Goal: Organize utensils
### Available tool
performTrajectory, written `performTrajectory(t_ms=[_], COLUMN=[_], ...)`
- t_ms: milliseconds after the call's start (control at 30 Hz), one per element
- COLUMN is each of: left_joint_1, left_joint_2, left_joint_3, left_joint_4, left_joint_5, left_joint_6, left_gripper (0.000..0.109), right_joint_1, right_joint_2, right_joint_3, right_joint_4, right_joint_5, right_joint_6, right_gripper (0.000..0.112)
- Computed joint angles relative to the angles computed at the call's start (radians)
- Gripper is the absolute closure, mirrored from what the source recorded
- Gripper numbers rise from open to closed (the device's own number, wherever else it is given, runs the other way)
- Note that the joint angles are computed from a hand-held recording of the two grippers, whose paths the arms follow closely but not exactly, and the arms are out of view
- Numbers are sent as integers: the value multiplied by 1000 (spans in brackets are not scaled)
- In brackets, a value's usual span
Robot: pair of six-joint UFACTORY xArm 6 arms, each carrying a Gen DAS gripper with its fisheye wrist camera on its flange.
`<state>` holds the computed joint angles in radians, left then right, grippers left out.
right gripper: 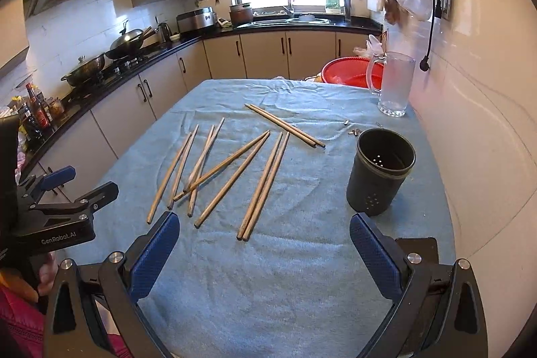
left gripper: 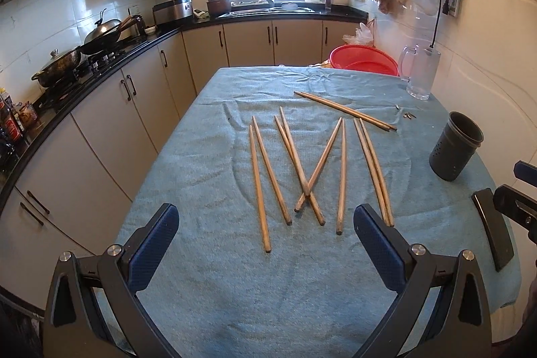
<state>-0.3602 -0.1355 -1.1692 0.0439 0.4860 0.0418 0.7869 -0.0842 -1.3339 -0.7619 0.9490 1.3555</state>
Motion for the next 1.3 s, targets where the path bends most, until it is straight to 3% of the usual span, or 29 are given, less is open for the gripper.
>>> performTrajectory(t_ms=[967,1100,1300], left_joint_1=[-32,-38,-27], left_joint_2=[-63,-44,55], left_joint_3=[54,17,-172], left_joint_4=[153,168,111], left_joint_5=[4,65,250], left_joint_6=[-183,-191,-151], left_gripper=[6,6,6], right_joint_1=[-22,-52,-140], right_joint_2=[-81,-77,-28], right_joint_3=[97,85,-13], right_joint_4=[9,39,133], right_joint_5=[-90,-129,-205], right_joint_6=[-54,-111,-262], right_gripper=[10,10,11])
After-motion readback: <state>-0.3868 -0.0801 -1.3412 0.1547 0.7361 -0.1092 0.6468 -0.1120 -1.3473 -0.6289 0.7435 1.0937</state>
